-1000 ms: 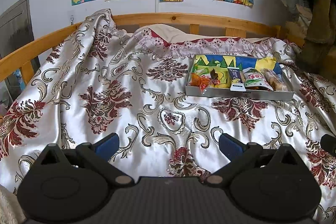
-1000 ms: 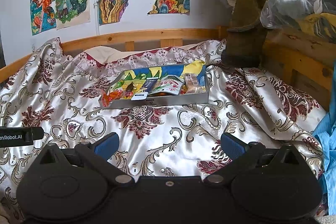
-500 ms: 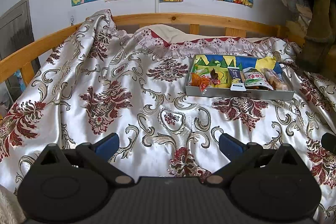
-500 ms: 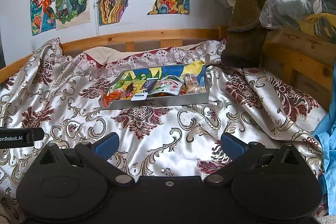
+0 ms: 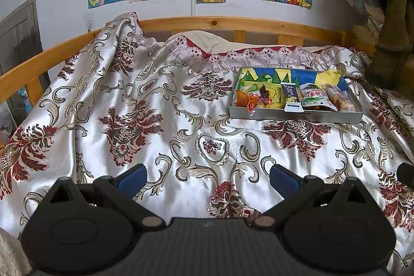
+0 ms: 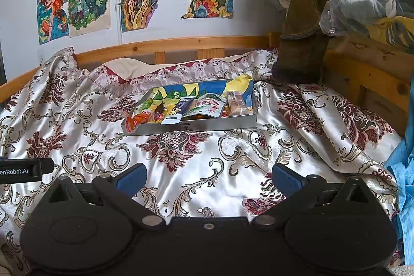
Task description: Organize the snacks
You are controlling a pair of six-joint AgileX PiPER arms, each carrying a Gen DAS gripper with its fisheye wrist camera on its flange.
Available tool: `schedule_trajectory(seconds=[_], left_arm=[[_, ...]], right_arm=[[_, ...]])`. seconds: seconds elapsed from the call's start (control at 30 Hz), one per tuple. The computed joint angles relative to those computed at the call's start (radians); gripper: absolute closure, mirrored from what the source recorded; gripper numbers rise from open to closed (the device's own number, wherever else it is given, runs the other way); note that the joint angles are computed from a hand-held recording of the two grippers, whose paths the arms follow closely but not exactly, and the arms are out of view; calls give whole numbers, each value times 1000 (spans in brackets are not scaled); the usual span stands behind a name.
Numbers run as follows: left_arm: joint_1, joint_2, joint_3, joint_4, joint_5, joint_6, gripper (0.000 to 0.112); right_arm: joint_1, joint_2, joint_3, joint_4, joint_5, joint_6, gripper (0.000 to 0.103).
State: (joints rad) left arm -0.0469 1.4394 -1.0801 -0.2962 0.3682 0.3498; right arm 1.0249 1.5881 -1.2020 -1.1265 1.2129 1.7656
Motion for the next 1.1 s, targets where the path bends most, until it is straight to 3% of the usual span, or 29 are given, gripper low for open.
schedule_trajectory(seconds=[1.1], left_arm=[[8, 2, 1, -18, -1, 25, 10]], right_arm=[[1, 0, 1, -1, 1, 1, 1]])
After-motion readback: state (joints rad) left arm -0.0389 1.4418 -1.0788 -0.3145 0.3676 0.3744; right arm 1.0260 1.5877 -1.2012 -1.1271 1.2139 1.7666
